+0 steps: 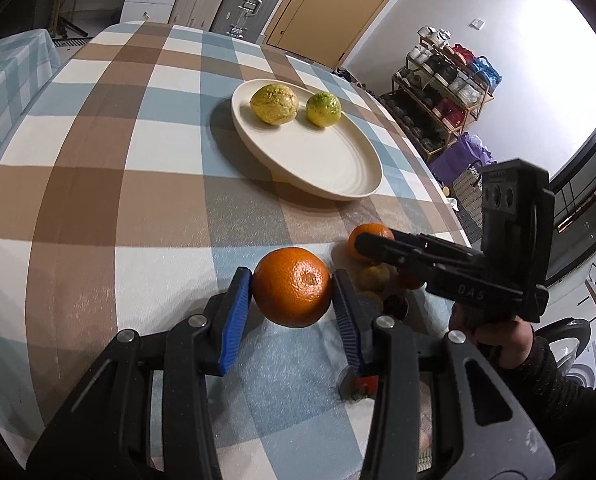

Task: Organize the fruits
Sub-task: 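Grasp the large orange with the left tool while the right tool grasps the small orange, then place both oranges on the cream plate beside the yellow-green fruits and release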

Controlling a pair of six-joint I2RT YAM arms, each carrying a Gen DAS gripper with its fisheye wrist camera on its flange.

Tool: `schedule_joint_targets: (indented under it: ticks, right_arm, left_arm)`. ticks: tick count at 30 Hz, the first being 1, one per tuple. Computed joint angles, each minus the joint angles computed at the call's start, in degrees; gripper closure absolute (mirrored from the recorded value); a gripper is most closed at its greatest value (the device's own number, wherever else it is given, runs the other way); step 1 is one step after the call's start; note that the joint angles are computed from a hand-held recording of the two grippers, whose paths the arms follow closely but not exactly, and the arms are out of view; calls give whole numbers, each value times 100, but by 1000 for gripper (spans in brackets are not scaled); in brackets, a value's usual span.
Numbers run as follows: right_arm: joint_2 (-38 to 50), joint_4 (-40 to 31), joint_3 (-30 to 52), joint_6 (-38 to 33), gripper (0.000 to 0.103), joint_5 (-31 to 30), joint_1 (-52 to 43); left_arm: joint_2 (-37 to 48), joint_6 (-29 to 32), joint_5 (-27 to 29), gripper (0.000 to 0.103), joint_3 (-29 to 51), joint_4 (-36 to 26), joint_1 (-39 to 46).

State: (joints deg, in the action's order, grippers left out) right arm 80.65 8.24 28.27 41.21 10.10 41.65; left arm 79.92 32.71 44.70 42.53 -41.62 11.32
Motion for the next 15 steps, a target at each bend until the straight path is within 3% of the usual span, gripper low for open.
schedule_joint_targets:
  ticks: [8,10,15]
  right_arm:
    - [-614,591,-501,-141,62,179,31]
    - [-816,454,-474,-222,62,316,9]
    - [-1209,385,-390,-426,62,-81,-468]
  left_arm:
    - [204,-599,-80,65,325,359,-375]
    - [320,-797,-85,65,476,462,-509]
    - [610,-1347,-187,65,900,851,-904]
